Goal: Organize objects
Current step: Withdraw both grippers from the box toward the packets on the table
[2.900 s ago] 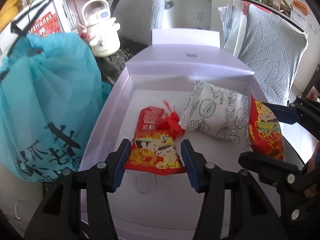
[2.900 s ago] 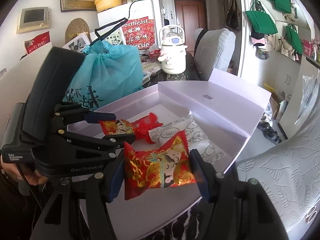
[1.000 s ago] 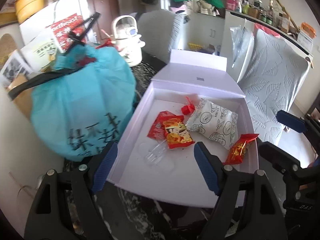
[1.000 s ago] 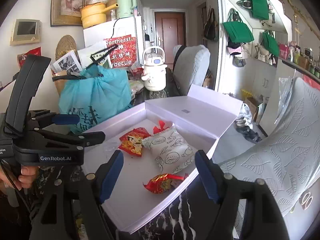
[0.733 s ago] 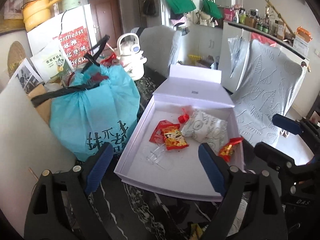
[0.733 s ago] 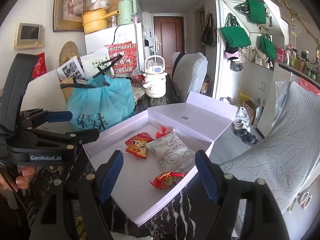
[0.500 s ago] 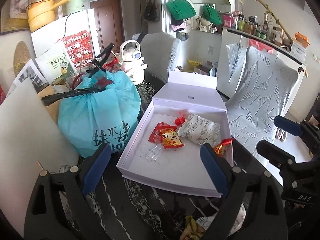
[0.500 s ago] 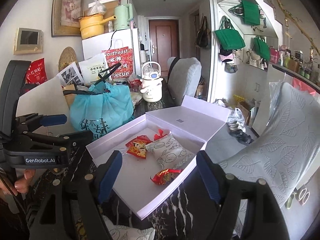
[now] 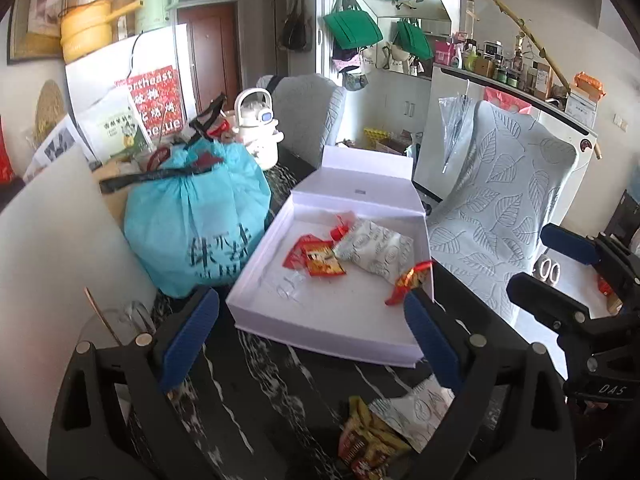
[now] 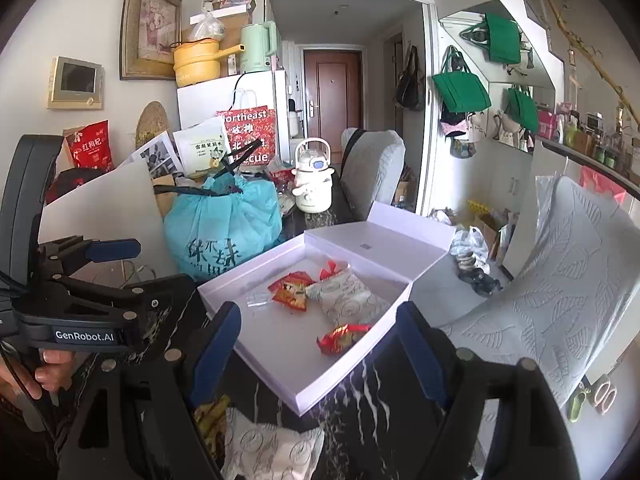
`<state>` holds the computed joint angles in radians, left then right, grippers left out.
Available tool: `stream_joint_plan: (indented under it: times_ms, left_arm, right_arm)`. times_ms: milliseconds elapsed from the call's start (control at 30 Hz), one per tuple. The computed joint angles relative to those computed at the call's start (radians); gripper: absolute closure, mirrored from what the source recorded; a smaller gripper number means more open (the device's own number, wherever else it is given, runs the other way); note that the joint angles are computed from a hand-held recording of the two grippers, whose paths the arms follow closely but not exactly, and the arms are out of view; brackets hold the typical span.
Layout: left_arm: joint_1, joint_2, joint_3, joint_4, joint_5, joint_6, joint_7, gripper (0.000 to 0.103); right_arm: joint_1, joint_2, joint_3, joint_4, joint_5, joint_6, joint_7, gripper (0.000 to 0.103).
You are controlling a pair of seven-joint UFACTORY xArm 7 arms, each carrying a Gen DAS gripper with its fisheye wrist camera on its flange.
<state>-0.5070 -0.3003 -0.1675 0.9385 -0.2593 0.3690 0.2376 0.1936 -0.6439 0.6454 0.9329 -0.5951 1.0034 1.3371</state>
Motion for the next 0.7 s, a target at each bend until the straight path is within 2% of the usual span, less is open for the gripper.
stream_joint_plan:
  times_ms: [200,700]
  left_arm:
    - [0.007,-0.051,-0.003,-0.048,0.012,0.023,-0.021,0.009]
    - [0.035,-0.168,-0.009,-0.171,0.082,0.064,-0.101,0.009]
  right_arm:
    - [0.019,0.013,0.025,0.017,0.019,0.045,0.006,0.022]
    - [0.105,0.068,0.032,0.013,0.039,0.039,0.044,0.022]
